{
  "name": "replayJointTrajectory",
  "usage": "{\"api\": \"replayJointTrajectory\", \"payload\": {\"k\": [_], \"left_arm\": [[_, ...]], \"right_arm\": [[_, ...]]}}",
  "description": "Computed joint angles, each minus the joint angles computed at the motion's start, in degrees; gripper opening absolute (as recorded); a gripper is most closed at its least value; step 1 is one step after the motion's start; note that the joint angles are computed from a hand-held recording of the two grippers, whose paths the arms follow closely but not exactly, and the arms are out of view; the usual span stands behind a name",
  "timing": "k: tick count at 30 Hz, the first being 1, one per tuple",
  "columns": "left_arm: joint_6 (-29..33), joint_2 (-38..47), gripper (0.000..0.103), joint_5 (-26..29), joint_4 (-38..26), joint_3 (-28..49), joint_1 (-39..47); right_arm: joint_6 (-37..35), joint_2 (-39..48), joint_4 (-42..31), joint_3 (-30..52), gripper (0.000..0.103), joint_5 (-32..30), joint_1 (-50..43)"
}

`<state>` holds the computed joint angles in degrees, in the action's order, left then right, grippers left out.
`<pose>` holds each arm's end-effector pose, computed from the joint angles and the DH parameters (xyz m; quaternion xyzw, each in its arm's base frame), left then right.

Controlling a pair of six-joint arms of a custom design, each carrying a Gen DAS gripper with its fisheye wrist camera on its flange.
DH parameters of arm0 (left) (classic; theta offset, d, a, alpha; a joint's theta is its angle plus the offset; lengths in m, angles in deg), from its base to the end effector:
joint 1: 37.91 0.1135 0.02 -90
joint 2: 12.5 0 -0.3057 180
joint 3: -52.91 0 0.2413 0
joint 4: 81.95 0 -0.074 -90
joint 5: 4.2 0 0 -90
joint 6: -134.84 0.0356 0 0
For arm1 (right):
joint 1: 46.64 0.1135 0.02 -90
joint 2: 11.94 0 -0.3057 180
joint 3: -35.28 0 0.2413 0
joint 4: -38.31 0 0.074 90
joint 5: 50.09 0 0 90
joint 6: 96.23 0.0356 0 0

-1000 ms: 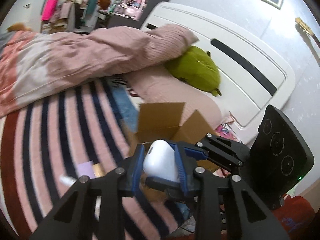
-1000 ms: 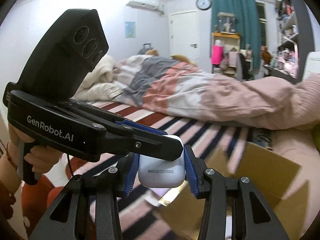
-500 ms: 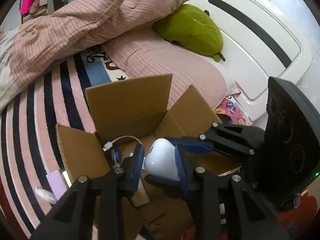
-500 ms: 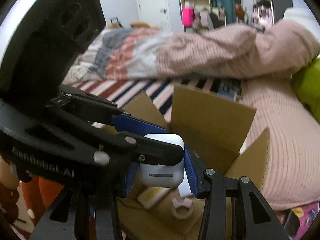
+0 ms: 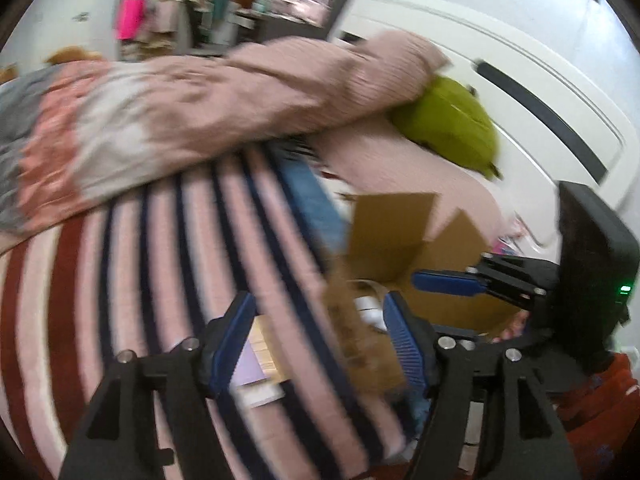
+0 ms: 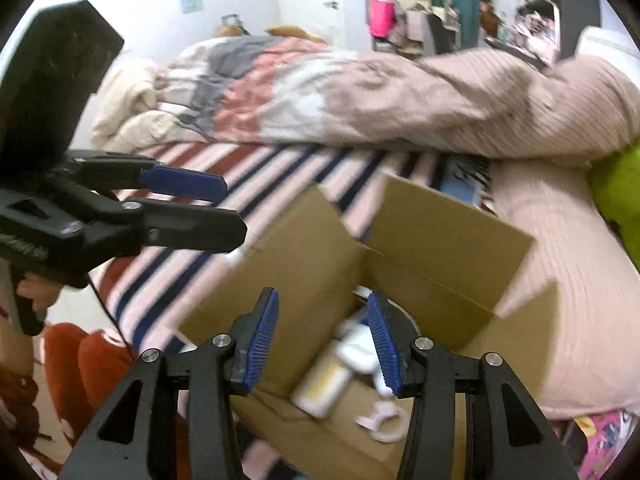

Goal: Organize rigid objects
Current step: 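Grasp the white pump bottle with the right gripper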

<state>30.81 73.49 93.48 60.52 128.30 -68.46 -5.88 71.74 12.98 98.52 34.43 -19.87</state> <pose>0.2635 -0.1610 0.2927 0.1576 0.9188 -0.1931 0.3061 0.2563 0.1331 0.2547 -0.2290 0.8968 0.1312 0.3552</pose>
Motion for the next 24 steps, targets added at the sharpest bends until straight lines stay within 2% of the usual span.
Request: {"api": "replayJointTrajectory", "payload": {"k": [6, 9, 13, 17, 24], "left_arm": [[3.92, -10.4, 0.067, -0.15, 4.52, -13.71, 13.34], [7.03, -11.51, 0.068, 1.97, 7.75, -18.91, 19.63], [11.87, -9.26, 0.068, 7.89, 14.07, -25.06, 28.64], [14.2, -4.21, 0.068, 13.02, 20.57, -28.57, 34.07], [13.62, 0.22, 0.068, 14.53, 27.53, -31.5, 37.3]], "right_arm": [[2.2, 6.58, 4.22, 5.3, 0.042, 2.08, 12.42], [3.15, 13.06, 4.68, 9.79, 0.042, 2.45, 17.31], [4.6, 22.28, 4.09, 15.64, 0.042, 3.36, 21.3], [6.36, 32.07, 1.8, 21.9, 0.042, 4.47, 22.07], [3.04, 43.2, -2.38, 32.38, 0.042, 15.49, 21.28]]}}
